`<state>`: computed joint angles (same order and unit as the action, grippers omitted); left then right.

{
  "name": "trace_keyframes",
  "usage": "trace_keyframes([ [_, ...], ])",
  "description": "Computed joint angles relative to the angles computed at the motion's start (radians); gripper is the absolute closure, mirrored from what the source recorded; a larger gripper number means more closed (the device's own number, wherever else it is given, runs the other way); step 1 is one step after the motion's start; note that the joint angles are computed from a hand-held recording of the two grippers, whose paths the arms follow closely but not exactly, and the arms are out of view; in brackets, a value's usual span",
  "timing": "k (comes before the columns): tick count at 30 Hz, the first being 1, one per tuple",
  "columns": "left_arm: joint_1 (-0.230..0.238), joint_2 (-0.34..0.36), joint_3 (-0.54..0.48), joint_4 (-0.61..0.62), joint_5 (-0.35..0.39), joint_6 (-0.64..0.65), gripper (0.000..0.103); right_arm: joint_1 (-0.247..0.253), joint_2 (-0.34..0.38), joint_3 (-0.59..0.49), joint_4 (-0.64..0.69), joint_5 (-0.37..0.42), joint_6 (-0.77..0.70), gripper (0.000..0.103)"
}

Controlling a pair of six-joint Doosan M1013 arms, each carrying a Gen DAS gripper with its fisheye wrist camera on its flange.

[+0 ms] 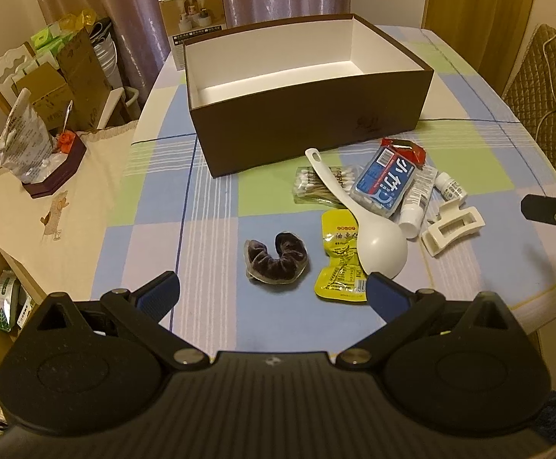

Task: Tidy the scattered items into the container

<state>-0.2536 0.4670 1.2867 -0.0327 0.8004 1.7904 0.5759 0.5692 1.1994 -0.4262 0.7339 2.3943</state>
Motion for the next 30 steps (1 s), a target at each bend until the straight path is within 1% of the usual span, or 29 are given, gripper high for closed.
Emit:
trace_keyframes([
  [4,-0.001,0.012,-0.014,0.007,0.020,-0.012,0.001,-0.018,0.006,-0.006,0.099,0.006,-0.047,0.000],
  [10,-0.001,0.026,-0.029,0.002,0.037,-0.013,0.001,-0.034,0.020,-0.010,0.184,0.016,-0.133,0.000],
  [17,-0.003,0.038,-0.031,0.031,0.021,-0.017,0.001,-0.046,0.045,-0.002,0.234,-0.021,-0.192,0.000],
  [26,-0.001,0.070,-0.056,0.067,0.030,-0.050,0.001,-0.059,0.085,-0.025,0.269,-0.021,-0.223,0.000],
  [30,-0.002,0.092,-0.081,0.078,0.053,-0.066,0.001,-0.061,0.104,-0.040,0.270,-0.022,-0.232,0.000],
])
